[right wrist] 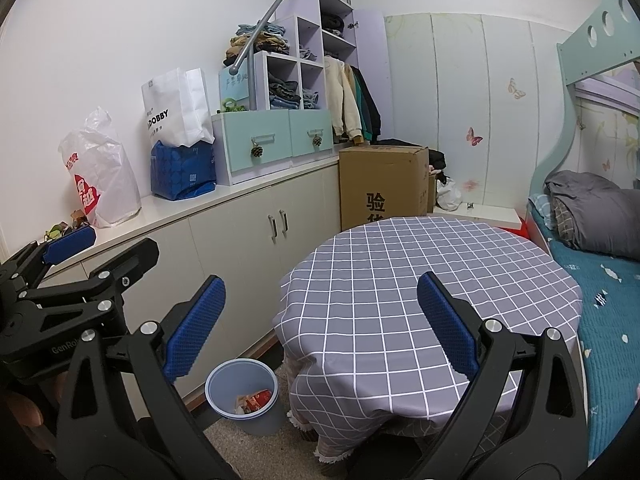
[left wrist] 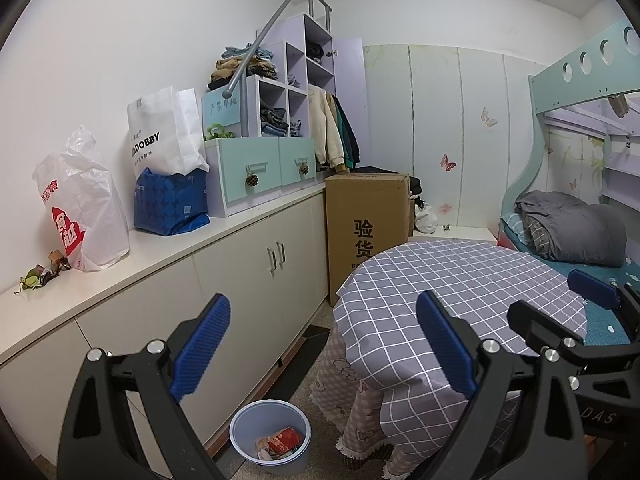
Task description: Collect trash
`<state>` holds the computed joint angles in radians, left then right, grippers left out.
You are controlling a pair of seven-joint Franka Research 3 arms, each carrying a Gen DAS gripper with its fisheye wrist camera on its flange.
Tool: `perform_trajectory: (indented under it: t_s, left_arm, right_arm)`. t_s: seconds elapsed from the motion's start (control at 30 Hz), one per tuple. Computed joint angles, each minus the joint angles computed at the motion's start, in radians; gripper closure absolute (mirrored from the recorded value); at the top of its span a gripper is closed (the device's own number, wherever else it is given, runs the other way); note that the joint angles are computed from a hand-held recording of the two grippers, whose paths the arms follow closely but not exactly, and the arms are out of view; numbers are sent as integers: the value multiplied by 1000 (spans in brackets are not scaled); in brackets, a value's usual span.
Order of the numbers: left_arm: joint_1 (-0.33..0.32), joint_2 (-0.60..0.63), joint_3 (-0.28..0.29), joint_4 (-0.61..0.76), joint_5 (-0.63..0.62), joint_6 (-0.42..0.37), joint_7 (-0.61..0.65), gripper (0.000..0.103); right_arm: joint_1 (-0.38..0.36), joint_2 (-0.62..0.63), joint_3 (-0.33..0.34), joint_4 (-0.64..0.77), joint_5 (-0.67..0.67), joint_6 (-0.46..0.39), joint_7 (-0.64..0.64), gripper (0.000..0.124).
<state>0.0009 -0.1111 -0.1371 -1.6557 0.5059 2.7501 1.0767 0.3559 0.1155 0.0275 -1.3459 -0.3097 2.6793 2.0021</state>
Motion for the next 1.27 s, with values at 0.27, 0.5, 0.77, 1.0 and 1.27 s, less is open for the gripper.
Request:
perform_trajectory:
  t_s: [0.27,0.5,0.77,1.0,1.27]
  left_arm:
    - [-1,32,12,32,-41,-20,59,11]
    - [-7,75,10,88,-28,-60,71,11]
    - [-40,167,8,214,17,-129,71,11]
    - [-96,282,15,375,51,-215,74,11]
    - [-169,474,32,646,23,-352,125,11]
  right_arm:
    - [-12,12,1,1,49,2,-42,29]
    - [-19,47,-7,39,115,-12,-90,29]
    - [-36,107,-22,120,189,-45,-145,29]
    - [-65,171,-38,197,253,-74,-185,29]
    - [-108,277,-52,336,325,-133,-234,29]
